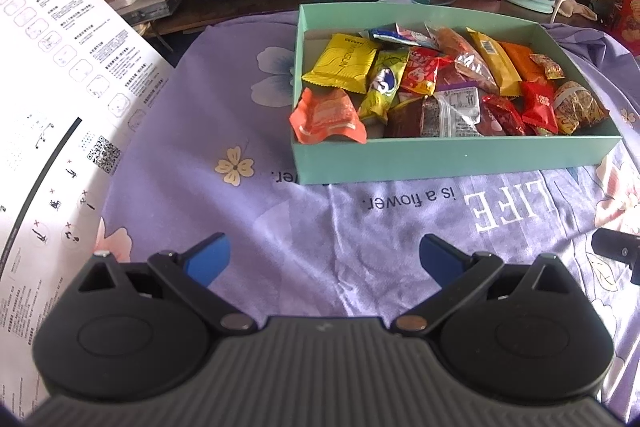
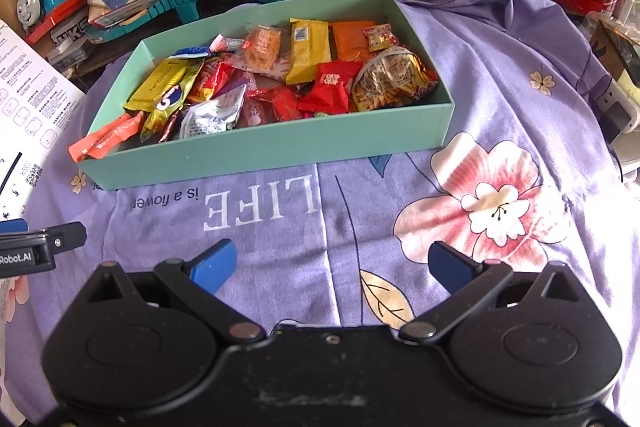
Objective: Organize snacks
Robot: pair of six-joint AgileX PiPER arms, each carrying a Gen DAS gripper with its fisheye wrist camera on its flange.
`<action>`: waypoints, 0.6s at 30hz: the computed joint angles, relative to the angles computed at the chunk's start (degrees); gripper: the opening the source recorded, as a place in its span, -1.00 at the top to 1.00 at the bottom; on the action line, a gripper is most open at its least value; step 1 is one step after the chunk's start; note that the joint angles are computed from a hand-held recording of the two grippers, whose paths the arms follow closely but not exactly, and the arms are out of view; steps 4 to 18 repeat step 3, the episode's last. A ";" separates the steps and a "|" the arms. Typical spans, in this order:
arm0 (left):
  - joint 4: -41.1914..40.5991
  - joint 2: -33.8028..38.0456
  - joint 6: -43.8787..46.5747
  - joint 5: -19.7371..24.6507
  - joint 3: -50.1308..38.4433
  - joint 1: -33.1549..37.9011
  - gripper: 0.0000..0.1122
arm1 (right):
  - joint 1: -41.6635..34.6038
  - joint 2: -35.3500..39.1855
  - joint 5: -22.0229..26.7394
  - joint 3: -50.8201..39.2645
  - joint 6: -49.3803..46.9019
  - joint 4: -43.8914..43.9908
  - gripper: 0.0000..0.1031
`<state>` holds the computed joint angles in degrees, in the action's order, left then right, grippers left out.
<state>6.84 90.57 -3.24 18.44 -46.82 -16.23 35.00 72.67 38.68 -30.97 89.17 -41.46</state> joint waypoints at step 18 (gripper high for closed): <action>0.86 -0.61 -0.53 0.22 0.15 -0.26 -0.83 | 0.89 0.03 1.43 -0.39 0.45 -0.55 -1.00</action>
